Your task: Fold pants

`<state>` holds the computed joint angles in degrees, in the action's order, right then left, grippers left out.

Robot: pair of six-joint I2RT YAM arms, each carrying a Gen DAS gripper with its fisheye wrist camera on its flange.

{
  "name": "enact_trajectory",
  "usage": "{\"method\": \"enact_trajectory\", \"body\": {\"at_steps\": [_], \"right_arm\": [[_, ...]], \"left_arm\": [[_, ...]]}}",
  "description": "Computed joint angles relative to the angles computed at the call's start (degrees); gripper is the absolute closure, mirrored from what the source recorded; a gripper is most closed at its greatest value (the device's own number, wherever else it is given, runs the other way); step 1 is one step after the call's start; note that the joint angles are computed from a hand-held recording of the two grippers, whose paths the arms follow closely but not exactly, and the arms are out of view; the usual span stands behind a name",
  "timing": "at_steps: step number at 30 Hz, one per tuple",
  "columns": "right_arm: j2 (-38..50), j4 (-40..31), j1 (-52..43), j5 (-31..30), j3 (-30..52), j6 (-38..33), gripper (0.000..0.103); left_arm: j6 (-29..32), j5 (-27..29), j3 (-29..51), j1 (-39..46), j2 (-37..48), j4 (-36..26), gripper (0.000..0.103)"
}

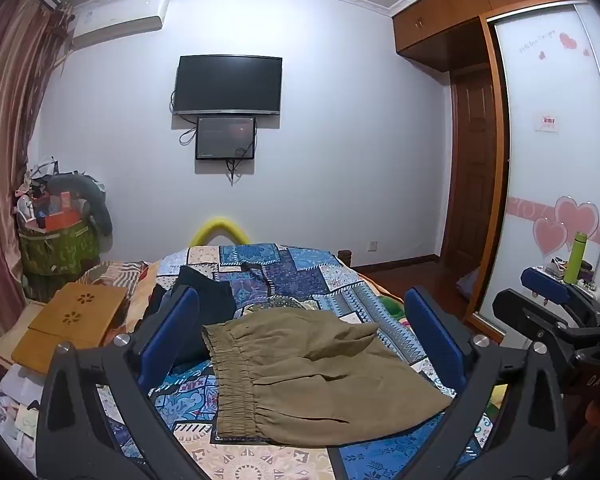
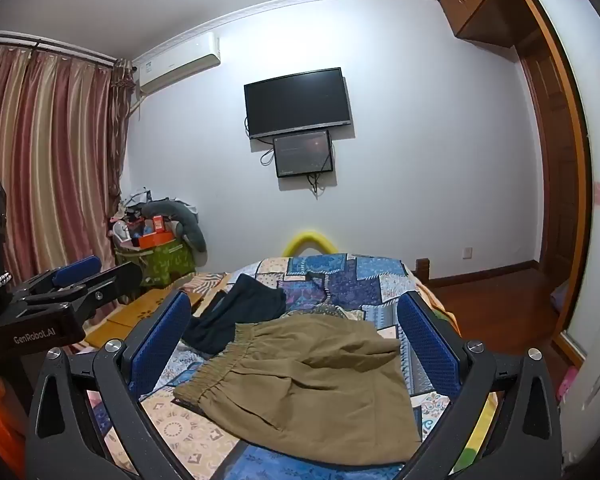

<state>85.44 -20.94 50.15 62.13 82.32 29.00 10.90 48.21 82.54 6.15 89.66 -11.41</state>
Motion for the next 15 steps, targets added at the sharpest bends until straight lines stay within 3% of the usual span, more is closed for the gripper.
{"method": "enact_trajectory", "body": {"at_steps": [15], "right_arm": [[0.01, 0.1, -0.06, -0.12, -0.06, 0.09, 0.0]], "left_arm": [[1.64, -1.28, -0.17, -1.05, -0.38, -0.4, 0.0]]}}
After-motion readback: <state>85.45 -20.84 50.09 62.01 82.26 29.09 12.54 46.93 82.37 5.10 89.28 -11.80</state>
